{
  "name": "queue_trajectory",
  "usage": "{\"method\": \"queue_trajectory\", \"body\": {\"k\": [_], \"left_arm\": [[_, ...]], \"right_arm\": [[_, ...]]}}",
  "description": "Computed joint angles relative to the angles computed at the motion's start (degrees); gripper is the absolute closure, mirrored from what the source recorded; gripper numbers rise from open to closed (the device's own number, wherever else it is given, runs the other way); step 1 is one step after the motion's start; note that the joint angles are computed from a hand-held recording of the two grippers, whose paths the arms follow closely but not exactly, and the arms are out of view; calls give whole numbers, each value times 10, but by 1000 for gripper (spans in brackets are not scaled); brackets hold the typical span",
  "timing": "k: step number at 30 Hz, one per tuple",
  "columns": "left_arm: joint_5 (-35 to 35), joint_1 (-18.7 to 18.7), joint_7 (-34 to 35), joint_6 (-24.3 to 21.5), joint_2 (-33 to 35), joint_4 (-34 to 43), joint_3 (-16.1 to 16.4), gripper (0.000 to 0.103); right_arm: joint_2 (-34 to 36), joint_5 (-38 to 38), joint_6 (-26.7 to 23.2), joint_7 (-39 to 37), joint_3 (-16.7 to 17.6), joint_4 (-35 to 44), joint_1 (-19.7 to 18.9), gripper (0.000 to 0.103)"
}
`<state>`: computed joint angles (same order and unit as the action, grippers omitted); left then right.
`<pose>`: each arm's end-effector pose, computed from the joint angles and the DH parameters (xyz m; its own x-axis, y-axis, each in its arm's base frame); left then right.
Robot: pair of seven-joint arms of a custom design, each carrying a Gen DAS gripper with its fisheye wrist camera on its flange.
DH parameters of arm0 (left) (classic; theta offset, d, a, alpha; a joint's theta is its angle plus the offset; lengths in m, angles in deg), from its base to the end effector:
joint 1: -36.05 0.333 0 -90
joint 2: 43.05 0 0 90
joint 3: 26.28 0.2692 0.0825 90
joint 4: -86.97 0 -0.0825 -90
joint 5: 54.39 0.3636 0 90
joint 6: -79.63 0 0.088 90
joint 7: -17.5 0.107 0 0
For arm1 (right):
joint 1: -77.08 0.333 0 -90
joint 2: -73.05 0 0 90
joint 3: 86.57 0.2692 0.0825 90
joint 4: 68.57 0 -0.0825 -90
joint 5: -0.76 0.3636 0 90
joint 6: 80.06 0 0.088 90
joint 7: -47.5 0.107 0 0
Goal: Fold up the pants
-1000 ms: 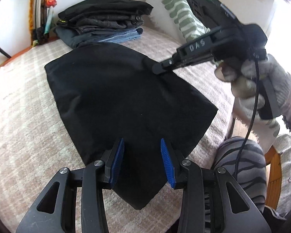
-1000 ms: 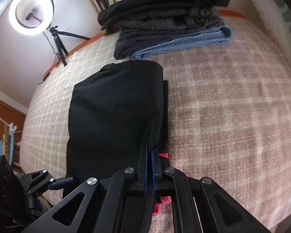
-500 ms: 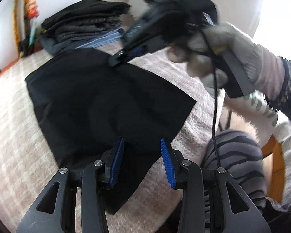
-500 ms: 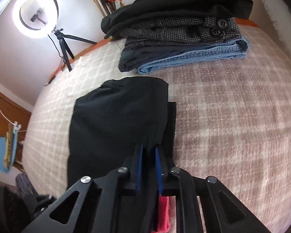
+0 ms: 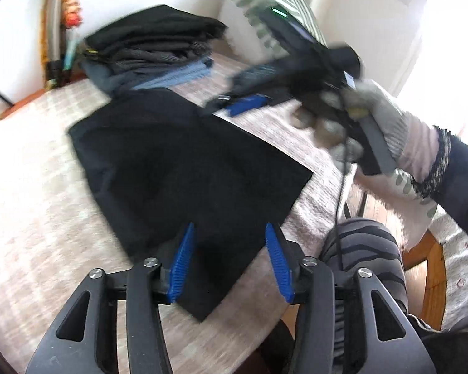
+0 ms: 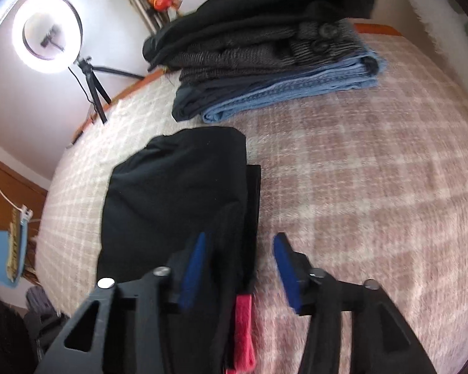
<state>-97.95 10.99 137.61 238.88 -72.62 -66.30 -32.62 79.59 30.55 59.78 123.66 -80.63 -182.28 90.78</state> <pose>0.3697 -0.1890 0.4291 -0.4955 -0.8289 0.2595 -0.7478 0.2552 -0.6129 0.5531 0.1970 0.4084 0.2838 -0.8853 -0.3684 -0.9268 -0.1548 -0.3421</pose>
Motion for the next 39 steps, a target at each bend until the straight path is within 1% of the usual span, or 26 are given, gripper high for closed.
{"method": "queue_trajectory", "body": {"k": [1, 2, 3, 5, 9, 11, 13, 16, 18, 24, 25, 26, 28, 30, 32, 34, 37, 38, 39], "left_arm": [[1, 7, -6, -4, -9, -4, 4, 55], [3, 16, -11, -5, -12, -5, 9, 55], [8, 26, -11, 0, -2, 3, 12, 55], [44, 62, -37, 18, 14, 13, -3, 55], [112, 118, -96, 40, 83, 66, -19, 55], [129, 125, -102, 43, 112, 88, -15, 55], [164, 139, -120, 47, 133, 100, -28, 55], [190, 145, -139, 39, 153, 113, -32, 55], [202, 149, -151, 37, 162, 117, -33, 55], [259, 165, -188, 29, 176, 120, -42, 54], [259, 164, -189, 27, 179, 122, -39, 53], [246, 159, -183, 24, 182, 125, -33, 53], [208, 149, -165, 16, 184, 127, -21, 53], [171, 142, -144, 7, 184, 129, -11, 53], [115, 134, -111, -10, 186, 134, 2, 53], [82, 134, -93, -12, 184, 133, 3, 53], [57, 136, -74, -11, 183, 131, 0, 53], [52, 137, -71, -10, 183, 131, -2, 53], [50, 138, -68, -10, 184, 132, -3, 53]], "right_arm": [[-6, 22, -5, -14, 0, -6, -5, 40], [-13, 43, -14, -29, -1, -11, -10, 33], [-18, 61, -22, -42, -4, -17, -13, 32], [-25, 77, -34, -55, -8, -24, -15, 32], [-30, 82, -55, -80, -12, -29, -11, 32], [-27, 80, -69, -90, -11, -26, -7, 32], [-22, 80, -76, -95, -10, -23, -5, 32], [-14, 78, -82, -98, -10, -21, -3, 32], [-6, 71, -82, -94, -9, -16, -3, 32], [-2, 93, -96, -119, -8, -12, -14, 31], [-2, 94, -99, -125, -8, -12, -15, 31], [-2, 93, -100, -130, -8, -11, -15, 31], [1, 99, -109, -141, -7, -7, -17, 31], [8, 117, -128, -162, -7, 2, -23, 31], [12, 130, -141, -181, -7, 7, -28, 31], [22, 156, -166, -209, -7, 18, -36, 34], [28, 180, -176, -242, -5, 20, -42, 34], [28, 191, -178, -252, -5, 18, -45, 35], [27, 199, -178, -257, -6, 15, -47, 39]]}}
